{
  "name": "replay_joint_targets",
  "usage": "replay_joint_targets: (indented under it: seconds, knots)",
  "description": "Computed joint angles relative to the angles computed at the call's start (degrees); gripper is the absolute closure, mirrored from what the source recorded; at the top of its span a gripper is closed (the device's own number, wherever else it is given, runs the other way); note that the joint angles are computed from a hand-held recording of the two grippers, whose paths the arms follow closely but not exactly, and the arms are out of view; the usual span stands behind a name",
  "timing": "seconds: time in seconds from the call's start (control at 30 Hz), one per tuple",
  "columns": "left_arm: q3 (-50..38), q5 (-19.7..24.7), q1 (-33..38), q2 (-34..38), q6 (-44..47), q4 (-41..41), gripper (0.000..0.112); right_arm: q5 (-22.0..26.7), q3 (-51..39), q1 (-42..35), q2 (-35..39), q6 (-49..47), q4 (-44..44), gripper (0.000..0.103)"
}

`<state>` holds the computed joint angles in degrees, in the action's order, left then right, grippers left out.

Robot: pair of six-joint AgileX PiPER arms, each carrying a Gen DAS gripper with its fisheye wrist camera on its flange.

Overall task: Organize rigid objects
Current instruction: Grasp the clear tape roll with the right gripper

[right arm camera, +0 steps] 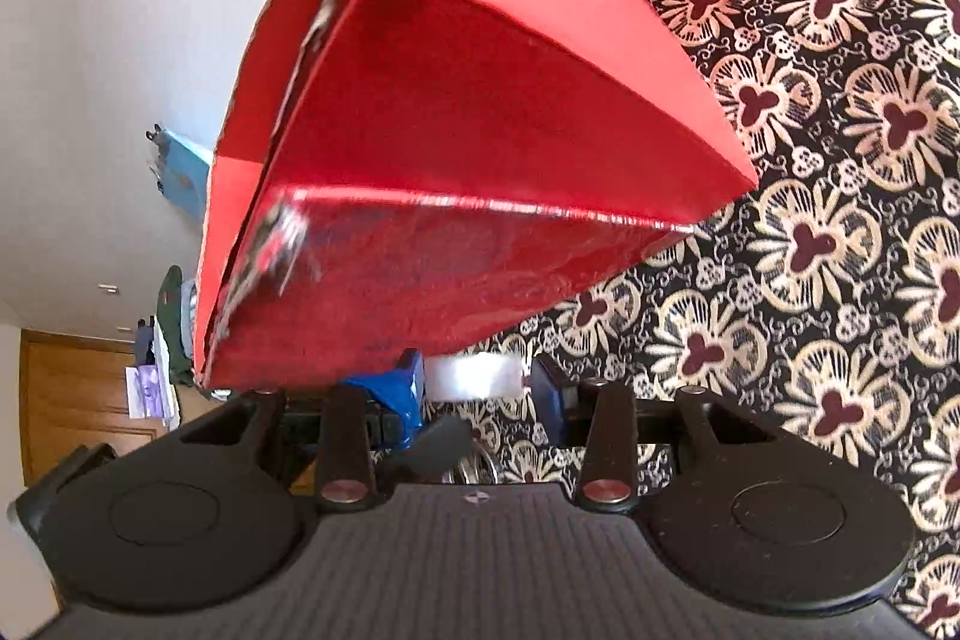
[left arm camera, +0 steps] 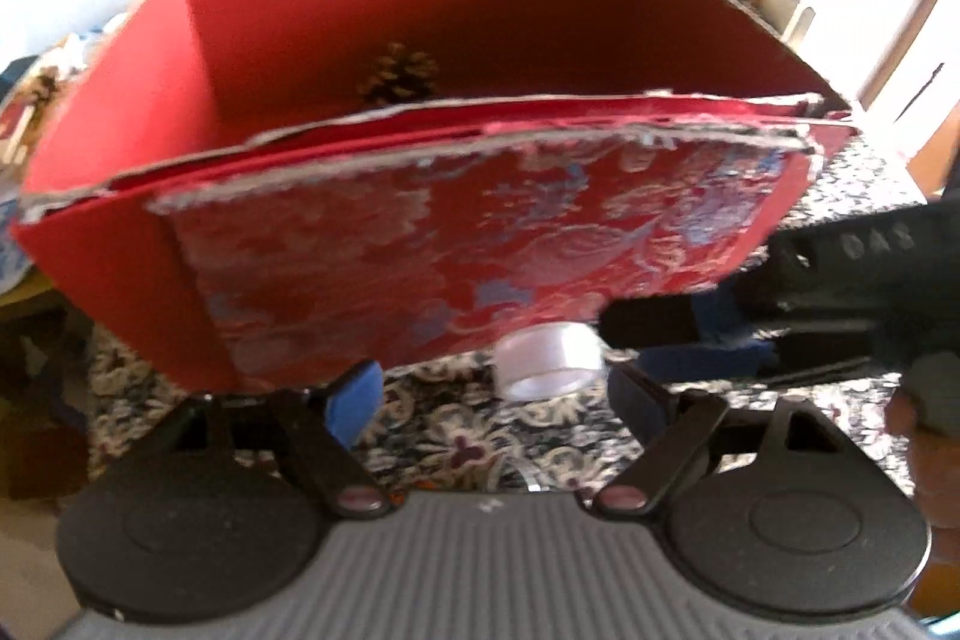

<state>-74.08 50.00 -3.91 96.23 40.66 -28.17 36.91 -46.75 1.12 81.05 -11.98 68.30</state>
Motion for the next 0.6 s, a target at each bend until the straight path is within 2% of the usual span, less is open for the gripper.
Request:
replay_joint_targets:
  seconds: [0.2,0.33,0.5,0.6]
  knots:
    - [-0.9,0.1,-1.4,1.6,0.6,-1.6,0.026,3.1,-2.7,-1.2,3.8,-2.4,1.0,0.079]
    - [-2.5,1.2,-2.0,3.6,-0.9,-0.9,0.055,3.5,-4.2,-0.6,6.0,-2.7,0.9,0.078]
    - [-4.1,3.4,-1.7,6.1,-2.3,-1.2,0.068,4.1,-3.9,-0.4,7.7,-6.3,5.1,0.078]
    - [-3.2,2.6,-1.6,5.6,-2.2,-1.5,0.070,5.0,-3.3,-1.2,8.0,-7.8,6.8,0.080]
